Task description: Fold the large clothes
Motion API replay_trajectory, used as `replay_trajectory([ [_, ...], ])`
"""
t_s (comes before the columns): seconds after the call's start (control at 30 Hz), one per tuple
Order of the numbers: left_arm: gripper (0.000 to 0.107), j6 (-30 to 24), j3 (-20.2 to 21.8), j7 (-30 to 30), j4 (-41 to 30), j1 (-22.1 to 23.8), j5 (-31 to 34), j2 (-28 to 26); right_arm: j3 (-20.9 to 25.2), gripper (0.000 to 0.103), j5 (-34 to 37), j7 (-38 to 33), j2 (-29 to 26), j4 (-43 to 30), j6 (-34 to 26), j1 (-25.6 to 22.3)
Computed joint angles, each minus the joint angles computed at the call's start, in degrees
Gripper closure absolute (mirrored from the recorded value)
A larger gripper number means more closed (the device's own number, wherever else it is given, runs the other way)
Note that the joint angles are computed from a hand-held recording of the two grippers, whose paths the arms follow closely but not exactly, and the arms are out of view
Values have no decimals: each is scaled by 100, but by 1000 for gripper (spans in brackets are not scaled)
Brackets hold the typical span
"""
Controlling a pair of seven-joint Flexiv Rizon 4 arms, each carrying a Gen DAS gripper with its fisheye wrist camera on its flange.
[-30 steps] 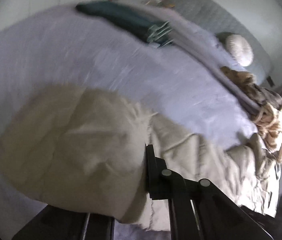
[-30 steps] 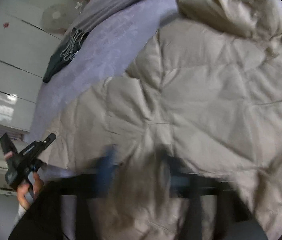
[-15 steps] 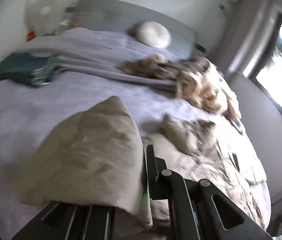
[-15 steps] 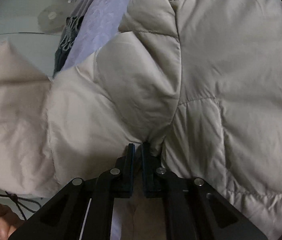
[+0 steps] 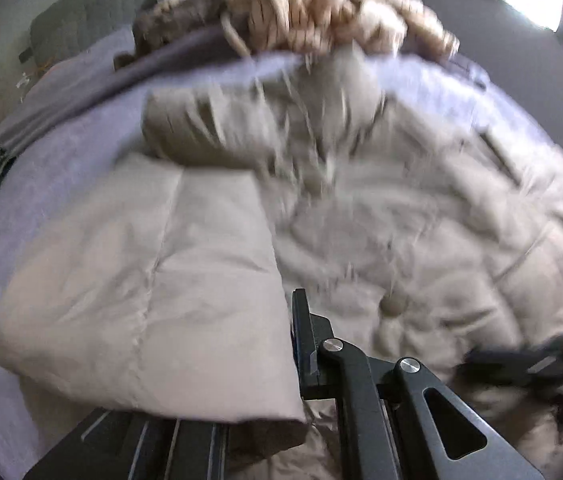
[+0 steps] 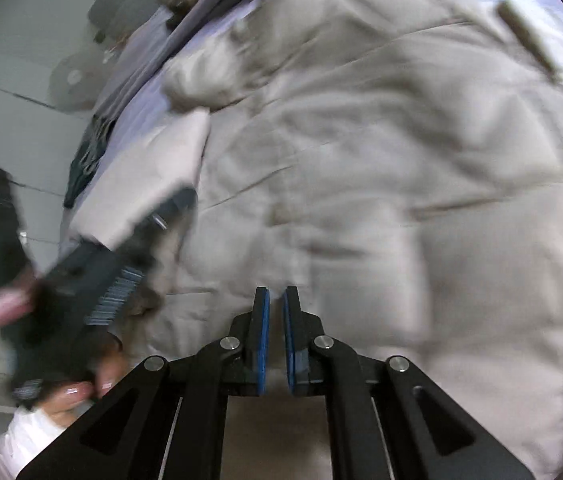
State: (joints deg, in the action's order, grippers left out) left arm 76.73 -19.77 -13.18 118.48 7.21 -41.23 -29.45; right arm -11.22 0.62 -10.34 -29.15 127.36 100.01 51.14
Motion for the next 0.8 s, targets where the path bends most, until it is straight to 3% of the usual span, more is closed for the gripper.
replay_trajectory([
  [0.1,96,339,-216,170,253,149,-115,63,-43,96,83,-85,219,394,131,9],
  [0.13,92,222,-238,194,313,228,-128,161,-41,96,94,-116,232,396,116,-14],
  [0.17,80,53,-188,197,324,253,-120,241,-88,94,107,-171,275,478,143,10],
  [0.2,42,-166,-243,324,412,394,-278,408,-163,94,128,-231,321,579,164,76],
  [0.23,11,-87,-407,613,502,517,-668,484,-284,94,109,-267,349,527,29,166],
  [0.3,8,296,-921,1550,745,801,-1865,736,-540,94,156,-462,437,473,-265,383],
  [0.37,8,55,-710,1588,769,854,-1870,910,-1140,93,-442,-163,345,46,-854,909],
  [0.4,8,-61,-562,1530,740,863,-1877,964,-1341,87,-642,-95,354,-16,-1005,1107],
  [0.43,8,-205,-355,1338,626,882,-1804,952,-1523,79,-902,-105,381,-89,-1176,1248],
  [0.5,8,-460,139,631,245,786,-1410,741,-1738,29,-1389,-158,309,-391,-1488,1365],
  [0.57,8,-1094,860,-461,-344,716,-776,397,-1849,25,-1823,-214,75,-818,-1678,1381],
  [0.63,8,-1728,1309,-1262,-892,704,-468,49,-1712,25,-2336,-571,-167,-1447,-2271,1260],
  [0.73,8,-3147,1557,-2246,-1821,984,-154,-582,-1062,25,-2644,-1318,-682,-2526,-3273,772],
  [0.8,9,-3810,1523,-2510,-2199,1136,-75,-877,-784,25,-2866,-1710,-999,-3094,-3901,588],
])
